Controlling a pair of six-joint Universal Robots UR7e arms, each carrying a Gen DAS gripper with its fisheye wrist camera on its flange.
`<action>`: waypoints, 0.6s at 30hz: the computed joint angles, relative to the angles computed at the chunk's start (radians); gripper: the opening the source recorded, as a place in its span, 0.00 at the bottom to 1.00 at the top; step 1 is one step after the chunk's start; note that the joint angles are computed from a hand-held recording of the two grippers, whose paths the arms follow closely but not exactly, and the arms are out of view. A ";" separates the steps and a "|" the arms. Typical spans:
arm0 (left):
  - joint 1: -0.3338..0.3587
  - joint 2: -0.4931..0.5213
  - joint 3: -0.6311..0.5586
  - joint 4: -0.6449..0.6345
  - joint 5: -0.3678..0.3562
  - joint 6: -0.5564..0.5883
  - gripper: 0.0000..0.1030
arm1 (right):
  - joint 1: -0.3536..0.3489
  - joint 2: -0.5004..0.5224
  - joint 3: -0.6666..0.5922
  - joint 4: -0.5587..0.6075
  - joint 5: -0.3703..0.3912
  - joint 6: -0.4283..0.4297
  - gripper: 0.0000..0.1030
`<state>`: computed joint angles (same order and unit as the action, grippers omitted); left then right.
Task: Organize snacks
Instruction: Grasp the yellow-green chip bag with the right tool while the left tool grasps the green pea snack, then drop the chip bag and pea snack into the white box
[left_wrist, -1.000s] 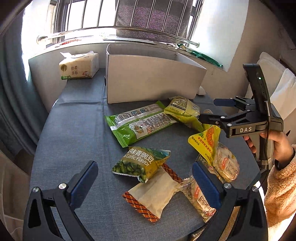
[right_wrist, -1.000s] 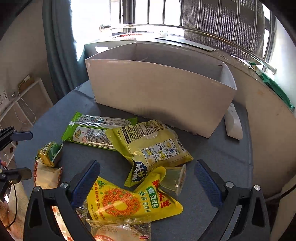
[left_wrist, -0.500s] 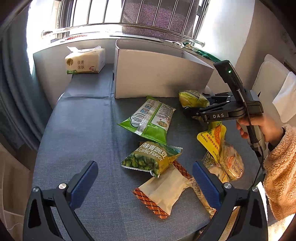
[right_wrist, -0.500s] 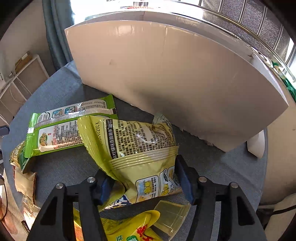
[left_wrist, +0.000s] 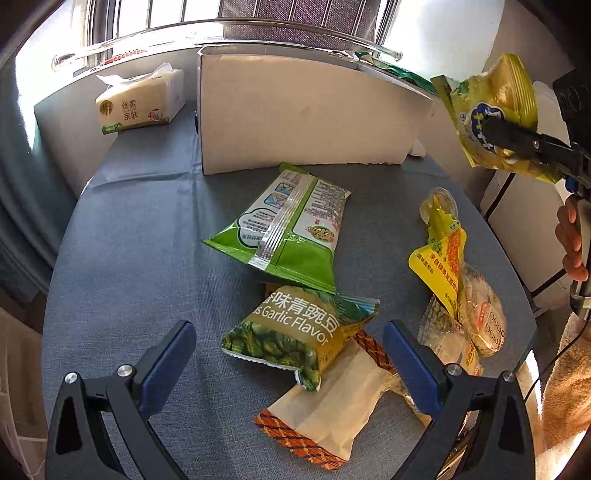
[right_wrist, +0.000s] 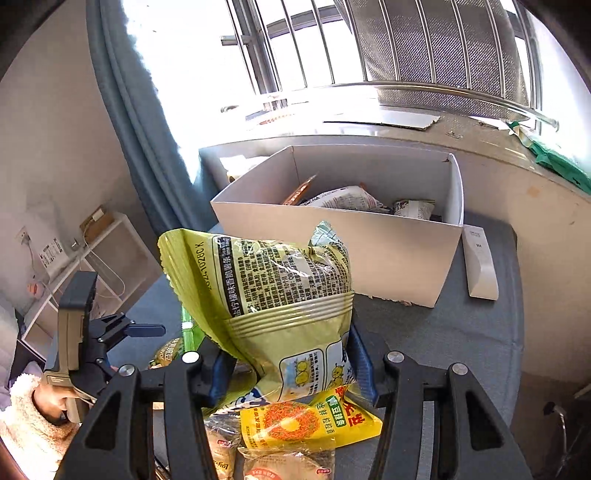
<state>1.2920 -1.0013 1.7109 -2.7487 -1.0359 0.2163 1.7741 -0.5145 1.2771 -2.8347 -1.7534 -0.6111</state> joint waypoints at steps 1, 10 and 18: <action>0.002 0.002 -0.003 -0.004 -0.007 -0.001 1.00 | 0.001 -0.019 0.031 -0.017 0.011 0.004 0.57; 0.019 -0.021 0.008 -0.041 -0.105 0.035 0.44 | -0.020 -0.114 0.253 -0.127 0.081 0.060 0.57; 0.013 -0.095 0.085 -0.145 -0.152 0.041 0.39 | -0.041 -0.131 0.295 -0.157 0.118 0.110 0.57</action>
